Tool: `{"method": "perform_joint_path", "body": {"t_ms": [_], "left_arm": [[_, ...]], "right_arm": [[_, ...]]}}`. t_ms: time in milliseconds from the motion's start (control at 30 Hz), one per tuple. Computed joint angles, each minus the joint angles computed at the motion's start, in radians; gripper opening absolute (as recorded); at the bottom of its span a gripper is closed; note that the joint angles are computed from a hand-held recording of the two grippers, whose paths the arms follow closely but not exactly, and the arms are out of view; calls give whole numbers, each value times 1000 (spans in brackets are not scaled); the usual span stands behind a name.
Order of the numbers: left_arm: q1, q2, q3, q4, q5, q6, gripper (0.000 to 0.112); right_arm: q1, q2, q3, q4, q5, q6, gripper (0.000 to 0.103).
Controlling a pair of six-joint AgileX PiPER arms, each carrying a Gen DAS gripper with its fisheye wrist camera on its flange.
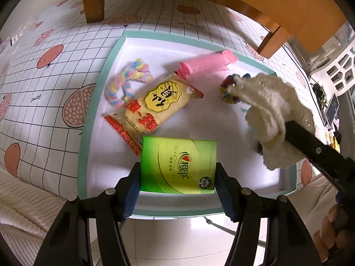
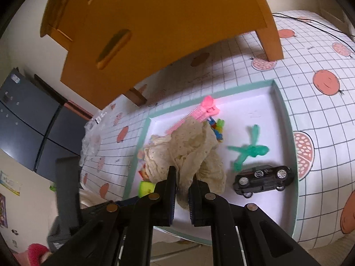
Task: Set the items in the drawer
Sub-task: 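Lift the tissue pack and lace cloth and carry them toward the open drawer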
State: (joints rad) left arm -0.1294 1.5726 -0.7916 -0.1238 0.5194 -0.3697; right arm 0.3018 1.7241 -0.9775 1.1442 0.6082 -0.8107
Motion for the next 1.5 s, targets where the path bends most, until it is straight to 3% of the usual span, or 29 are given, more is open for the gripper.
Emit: {"method": "perform_joint_path", "body": {"t_ms": [267,400,567,833,1000,1100,1300,1500], "left_arm": [[27,-87,46,8,-60,-6,64],[26,-144,65,77,-96,-72,64],[7,-233,45,218,-79,-183,64],[54,-354,-147,137,-15,-73,64],[89,-323,-380,118,46,14,64],[119,-263,-525,90,91,57,64],[156,-116,-767,83,191,102,65],[182,39,-949,116,316,99,65]], "right_arm": [[-3,-17,5,-30,-25,18,10],[-9,-31,12,-35,-30,24,10],[-26,-77,16,-1,-10,18,10],[-55,-230,-74,37,40,34,10],[-57,-252,-254,-14,61,110,10],[-35,-213,-418,-139,62,225,10],[3,-80,-737,-384,108,454,10],[45,92,-1004,-624,223,672,10]]}}
